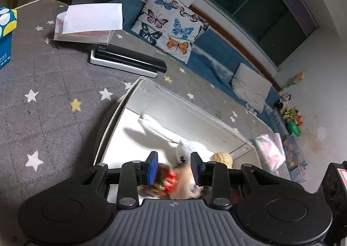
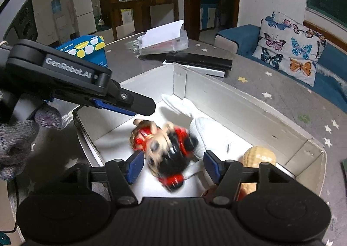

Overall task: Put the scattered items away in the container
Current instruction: 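Lower the doll beside the plush rabbit and open both grippers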

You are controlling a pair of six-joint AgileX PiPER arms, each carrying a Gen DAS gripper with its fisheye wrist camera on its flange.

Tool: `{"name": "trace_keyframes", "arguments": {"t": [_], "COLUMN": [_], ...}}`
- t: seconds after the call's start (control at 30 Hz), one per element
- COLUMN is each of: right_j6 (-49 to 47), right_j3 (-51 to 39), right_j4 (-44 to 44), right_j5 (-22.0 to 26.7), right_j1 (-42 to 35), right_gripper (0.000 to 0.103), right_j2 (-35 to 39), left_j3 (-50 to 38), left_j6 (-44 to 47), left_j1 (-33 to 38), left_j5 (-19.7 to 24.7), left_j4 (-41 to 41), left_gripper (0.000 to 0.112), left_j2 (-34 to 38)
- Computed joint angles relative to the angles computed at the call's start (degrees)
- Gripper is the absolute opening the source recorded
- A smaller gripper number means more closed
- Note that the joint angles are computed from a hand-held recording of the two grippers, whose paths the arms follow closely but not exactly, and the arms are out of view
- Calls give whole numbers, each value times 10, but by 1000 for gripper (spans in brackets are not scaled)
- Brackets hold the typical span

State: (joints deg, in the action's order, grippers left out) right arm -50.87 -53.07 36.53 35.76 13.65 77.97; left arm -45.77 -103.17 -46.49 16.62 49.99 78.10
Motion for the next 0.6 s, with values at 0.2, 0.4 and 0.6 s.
{"name": "trace_keyframes", "arguments": {"t": [0.2, 0.4, 0.6], "right_j6": [-4, -19, -32], "right_j3": [11, 28, 64], "right_j4": [7, 32, 56], "right_j5": [-4, 4, 5], "right_j1": [-3, -17, -30], "right_gripper": [63, 64, 69], "right_j2": [-21, -60, -110], "left_j3": [-2, -2, -15], "left_j6": [-24, -50, -69], "left_j1": [-24, -60, -125], "left_j5": [26, 59, 141], "left_j4": [30, 55, 86], "left_gripper": [35, 35, 36], "left_j2": [-11, -22, -24]}}
